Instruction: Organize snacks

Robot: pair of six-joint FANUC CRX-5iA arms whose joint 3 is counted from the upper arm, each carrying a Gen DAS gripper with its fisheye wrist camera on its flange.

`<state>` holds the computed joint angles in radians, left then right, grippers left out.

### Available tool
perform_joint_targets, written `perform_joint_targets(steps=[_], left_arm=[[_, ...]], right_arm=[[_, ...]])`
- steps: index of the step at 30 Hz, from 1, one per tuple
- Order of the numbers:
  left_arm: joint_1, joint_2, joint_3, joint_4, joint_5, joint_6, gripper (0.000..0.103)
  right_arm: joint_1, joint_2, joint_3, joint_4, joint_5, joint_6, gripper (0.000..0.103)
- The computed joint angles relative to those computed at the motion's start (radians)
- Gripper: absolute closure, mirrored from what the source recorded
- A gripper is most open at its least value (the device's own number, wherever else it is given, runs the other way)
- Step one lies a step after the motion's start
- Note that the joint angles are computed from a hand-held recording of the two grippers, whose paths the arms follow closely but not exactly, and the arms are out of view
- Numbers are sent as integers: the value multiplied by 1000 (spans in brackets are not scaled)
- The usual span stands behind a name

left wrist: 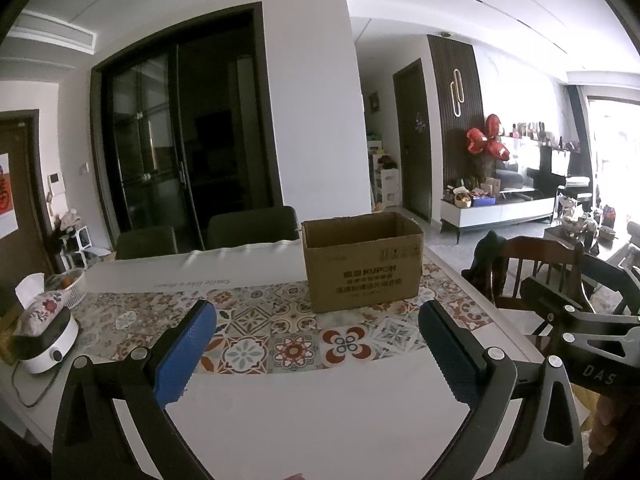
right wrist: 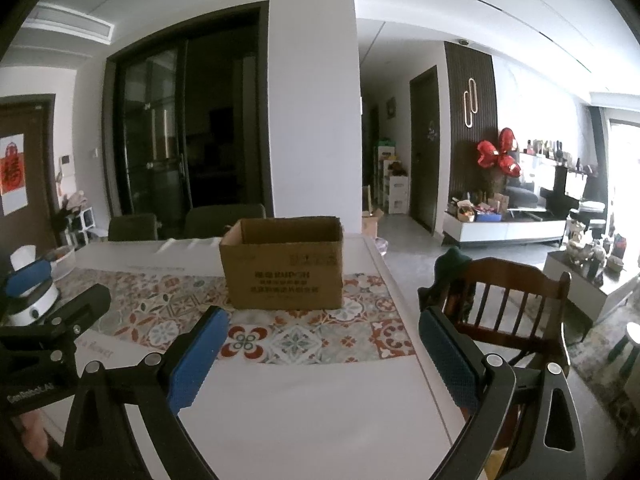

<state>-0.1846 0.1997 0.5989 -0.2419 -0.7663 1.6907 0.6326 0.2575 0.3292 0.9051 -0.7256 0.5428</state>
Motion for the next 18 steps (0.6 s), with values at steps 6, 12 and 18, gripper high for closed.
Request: perform_joint_targets(steps=[6, 12, 18], left_arm=[[-1, 3, 5, -1, -6, 1, 0], [-1, 6, 10, -2, -11, -2, 0], [-1, 3, 5, -8, -10, 5, 0]], right_arm=[[0, 0, -1, -1, -2, 1, 6], [2, -4, -8, -4, -2, 0, 6], [0, -8, -19, 1, 4, -6, 6]])
